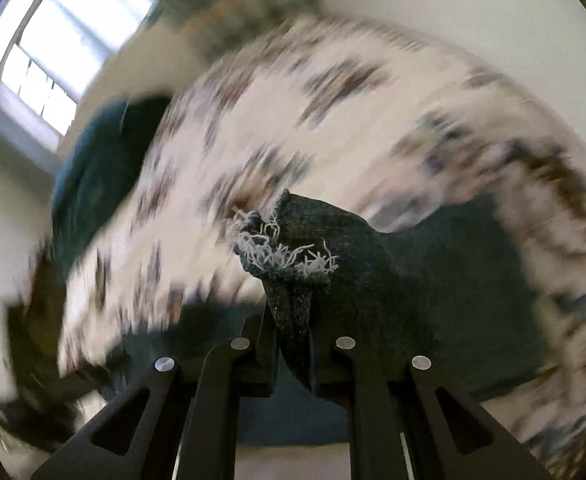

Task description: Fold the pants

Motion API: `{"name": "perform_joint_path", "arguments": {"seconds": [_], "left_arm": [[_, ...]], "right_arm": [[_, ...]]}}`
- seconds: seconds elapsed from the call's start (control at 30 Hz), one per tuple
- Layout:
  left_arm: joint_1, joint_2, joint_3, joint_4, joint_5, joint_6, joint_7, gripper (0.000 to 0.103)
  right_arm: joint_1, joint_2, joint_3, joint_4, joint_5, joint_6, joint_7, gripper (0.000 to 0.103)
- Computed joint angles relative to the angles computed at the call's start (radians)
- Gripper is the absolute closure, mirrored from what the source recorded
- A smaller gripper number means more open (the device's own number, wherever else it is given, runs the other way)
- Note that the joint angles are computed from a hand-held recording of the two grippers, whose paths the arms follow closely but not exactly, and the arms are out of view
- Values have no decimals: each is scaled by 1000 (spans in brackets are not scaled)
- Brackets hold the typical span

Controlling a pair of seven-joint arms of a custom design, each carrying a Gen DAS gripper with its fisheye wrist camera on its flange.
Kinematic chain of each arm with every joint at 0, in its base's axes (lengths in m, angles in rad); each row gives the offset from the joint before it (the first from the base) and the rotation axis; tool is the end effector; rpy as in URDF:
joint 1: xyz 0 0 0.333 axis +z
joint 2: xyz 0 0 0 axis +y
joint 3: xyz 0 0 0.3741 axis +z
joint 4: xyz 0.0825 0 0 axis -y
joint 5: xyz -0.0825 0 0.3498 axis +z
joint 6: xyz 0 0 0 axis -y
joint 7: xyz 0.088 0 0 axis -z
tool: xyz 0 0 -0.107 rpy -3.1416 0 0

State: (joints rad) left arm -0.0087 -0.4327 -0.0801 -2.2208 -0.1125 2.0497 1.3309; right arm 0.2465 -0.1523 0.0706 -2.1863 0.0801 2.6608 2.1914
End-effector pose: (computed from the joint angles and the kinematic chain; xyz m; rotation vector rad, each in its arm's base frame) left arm 0.3879 -0.0478 0.6312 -2.3340 1.9224 -0.3862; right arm 0.4833 0.1587 0.5975 -1.4369 2.0759 -0.1956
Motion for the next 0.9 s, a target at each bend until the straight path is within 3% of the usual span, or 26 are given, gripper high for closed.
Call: {"name": "perform_joint_path", "arguments": {"seconds": [0.13,0.23,0.27,0.3,0.33,0.37,0.4,0.5,0.6,0.7,0.83,0.9], "left_arm": [[65,-17,66,-12,55,-21,48,7],[98,-19,91,-24,56,-20,80,7],[104,-19,98,-26,49,-16,95,7],[107,-20,102,-27,41,-13,108,7],[106,-20,104,-25,28,-13,122,7],[104,-18,107,-19,13,-18,136,7],[99,-12,108,-10,-8,-25,148,7],[62,11,113,25,-122,-56,189,7],[20,59,106,57,-262,-96,217,7],[-27,157,63,86,-375,-134,227,7],[-73,312,-20,121,-398,-139,244,7],[-94,363,-53,139,-362,-137,277,12]], "right_arm": [[86,178,86,102,-110,-101,76,91],[151,292,82,199,-165,-252,113,86],[165,307,72,210,-169,-268,142,80],[167,301,67,199,-139,-246,149,61],[158,294,71,191,-70,-223,118,50],[140,286,82,191,44,-209,49,26],[139,276,83,196,89,-215,27,21],[132,177,68,168,182,-192,-1,21],[107,55,41,127,93,-269,124,21],[54,-63,19,51,39,-334,220,21],[-26,-159,-24,-62,24,-408,278,21],[-63,-182,-50,-126,44,-384,283,21]]}}
